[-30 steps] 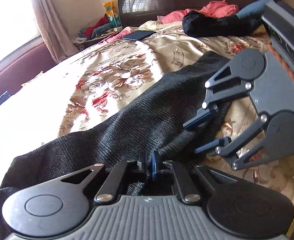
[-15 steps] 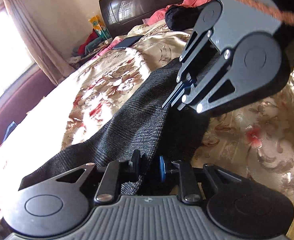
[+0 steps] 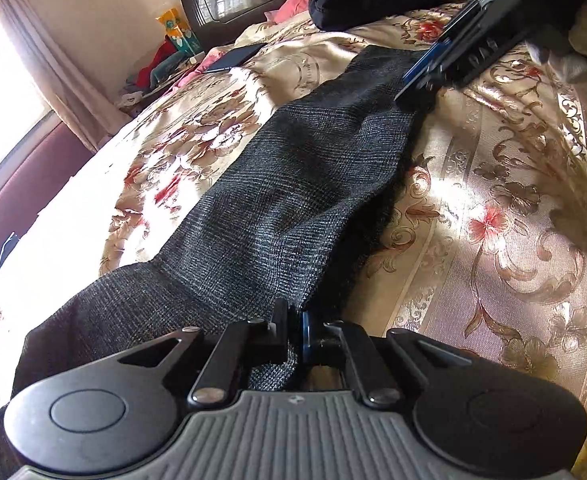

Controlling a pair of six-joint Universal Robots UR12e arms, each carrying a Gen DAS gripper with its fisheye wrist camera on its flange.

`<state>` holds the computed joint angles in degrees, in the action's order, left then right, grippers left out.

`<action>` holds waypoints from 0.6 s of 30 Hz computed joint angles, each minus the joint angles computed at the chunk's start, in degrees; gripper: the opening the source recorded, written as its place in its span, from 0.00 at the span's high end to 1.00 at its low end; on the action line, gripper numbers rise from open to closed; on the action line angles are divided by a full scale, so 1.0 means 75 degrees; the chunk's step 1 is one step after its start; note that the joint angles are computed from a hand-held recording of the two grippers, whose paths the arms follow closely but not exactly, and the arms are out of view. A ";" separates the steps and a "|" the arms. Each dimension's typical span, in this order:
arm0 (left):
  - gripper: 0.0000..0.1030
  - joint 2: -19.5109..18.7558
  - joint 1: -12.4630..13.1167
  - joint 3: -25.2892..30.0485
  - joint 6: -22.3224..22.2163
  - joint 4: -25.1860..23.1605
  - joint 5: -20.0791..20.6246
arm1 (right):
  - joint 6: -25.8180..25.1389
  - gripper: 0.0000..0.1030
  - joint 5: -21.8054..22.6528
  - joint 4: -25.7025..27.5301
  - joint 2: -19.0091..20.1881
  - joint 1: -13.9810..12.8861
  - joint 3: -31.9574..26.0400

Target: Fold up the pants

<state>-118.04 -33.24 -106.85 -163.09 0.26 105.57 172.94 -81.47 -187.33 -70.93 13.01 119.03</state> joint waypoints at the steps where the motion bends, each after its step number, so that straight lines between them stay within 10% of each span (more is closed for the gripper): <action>1: 0.80 -0.0026 -0.0030 0.0011 0.0094 0.0029 0.0096 | 0.0800 0.65 -0.0234 -0.0093 -0.0012 -0.0106 0.0047; 8: 0.80 -0.0038 -0.0066 0.0115 -0.0091 -0.0227 0.0204 | 0.5572 0.61 -0.0042 -0.1464 0.0346 -0.1203 0.0264; 11: 0.80 -0.0041 -0.0072 0.0177 -0.0176 -0.0386 0.0221 | 0.5865 0.98 -0.0070 -0.1282 0.0466 -0.1193 0.0050; 18: 0.80 -0.0070 -0.0072 0.0187 -0.0089 -0.0361 0.0233 | 0.5406 0.99 -0.0297 -0.3340 0.0715 -0.1082 -0.0133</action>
<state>-118.56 -33.78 -105.45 -163.76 -2.45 107.32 213.48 -83.70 -212.38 -65.57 4.89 118.04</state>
